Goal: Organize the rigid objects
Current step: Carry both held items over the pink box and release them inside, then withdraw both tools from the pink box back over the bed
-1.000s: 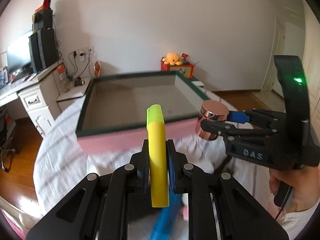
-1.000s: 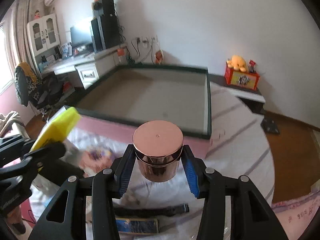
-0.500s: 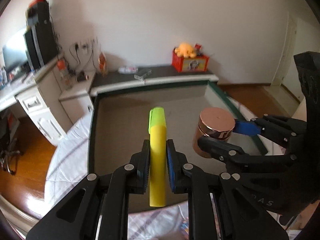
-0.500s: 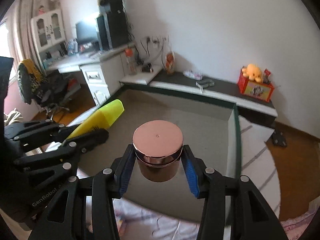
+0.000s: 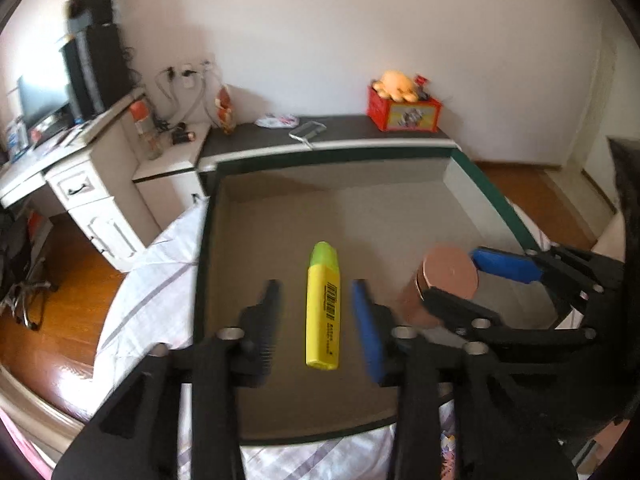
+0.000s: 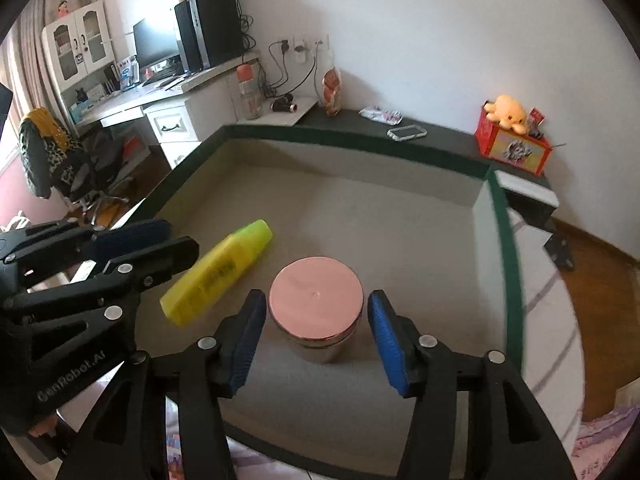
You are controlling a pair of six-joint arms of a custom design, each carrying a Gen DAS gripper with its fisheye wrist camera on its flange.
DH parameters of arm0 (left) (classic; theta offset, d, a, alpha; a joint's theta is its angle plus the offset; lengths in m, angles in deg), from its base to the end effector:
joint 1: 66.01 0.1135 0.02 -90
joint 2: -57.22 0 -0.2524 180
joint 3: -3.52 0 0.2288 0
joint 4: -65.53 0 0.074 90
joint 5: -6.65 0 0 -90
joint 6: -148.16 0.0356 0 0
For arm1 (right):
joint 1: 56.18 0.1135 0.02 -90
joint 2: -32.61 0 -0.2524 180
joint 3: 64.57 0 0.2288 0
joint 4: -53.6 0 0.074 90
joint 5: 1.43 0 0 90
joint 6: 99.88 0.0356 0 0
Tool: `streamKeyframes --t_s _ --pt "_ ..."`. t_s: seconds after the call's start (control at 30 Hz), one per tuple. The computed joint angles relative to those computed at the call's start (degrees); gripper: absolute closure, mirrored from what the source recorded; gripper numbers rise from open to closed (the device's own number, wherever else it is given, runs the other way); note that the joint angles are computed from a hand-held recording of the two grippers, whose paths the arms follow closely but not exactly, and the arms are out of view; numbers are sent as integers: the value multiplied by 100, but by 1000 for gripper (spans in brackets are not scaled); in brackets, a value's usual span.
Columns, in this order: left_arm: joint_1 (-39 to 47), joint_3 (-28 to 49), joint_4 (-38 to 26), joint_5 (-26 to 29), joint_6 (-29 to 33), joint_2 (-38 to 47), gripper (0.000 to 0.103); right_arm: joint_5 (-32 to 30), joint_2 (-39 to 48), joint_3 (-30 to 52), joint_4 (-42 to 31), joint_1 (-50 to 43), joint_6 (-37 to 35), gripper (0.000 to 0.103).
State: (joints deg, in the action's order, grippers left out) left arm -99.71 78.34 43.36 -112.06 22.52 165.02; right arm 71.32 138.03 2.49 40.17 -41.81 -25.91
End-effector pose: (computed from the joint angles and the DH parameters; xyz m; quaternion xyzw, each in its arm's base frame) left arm 0.3000 -0.1795 0.1429 -0.0899 0.9229 0.0295 0.3732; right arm 0.3203 0.0930 0.1300 -0.2923 0.8887 0.1370 0.3256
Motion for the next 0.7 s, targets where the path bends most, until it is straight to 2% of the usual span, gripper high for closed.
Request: streamKeyframes --t_s 0.07,0.1,0.17,0.23,0.3,0.37,0.4,0.43,0.47,0.53,0.63,0.67,0.7 --pt "-111 -385 81 -257 -192 -410 38 43 -329 -199 48 -50 52 28" --pt "-181 -592 128 -372 -284 -638 33 45 -560 -355 102 -88 64 23" --pt "-343 -981 244 -667 -415 -1063 20 -133 -1082 -686 87 -200 1 22" --pt "-690 -1285 95 -1206 -571 -1478 20 -198 -1573 -984 55 -238 2 21" --pt "-1061 -1393 -360 -1701 -817 -1800 17 -157 -2230 -1439 121 -269 -75 18" --pt "-1543 -1605 -708 -2218 -1043 -2212 5 -162 -2939 -1890 121 -330 -112 14" --pt "-1925 -1653 -1133 -2582 -1434 -2387 4 -207 -3244 -2068 96 -380 -118 11" --pt "-2149 -1644 -1471 -2772 -1690 -2480 2 -243 -3585 -2262 30 -452 -140 1" --pt "-2401 -1650 -1834 -2941 -1986 -2598 1 -317 -3970 -2458 -51 -547 -164 0" --pt "-3079 -1566 -2813 -3273 -3019 -2677 1 -536 -4723 -2792 -299 -785 -218 0" --pt "-4091 -1032 -4776 -3631 -5228 -2149 0 -859 -5943 -3150 -1002 -1276 -322 0" --pt "-4268 -899 -5154 -3645 -5655 -2010 0 -909 -6430 -3251 -1294 -1419 -368 0" --pt "-4523 -708 -5722 -3635 -6340 -1768 0 -934 -6910 -3325 -1623 -1548 -430 0"
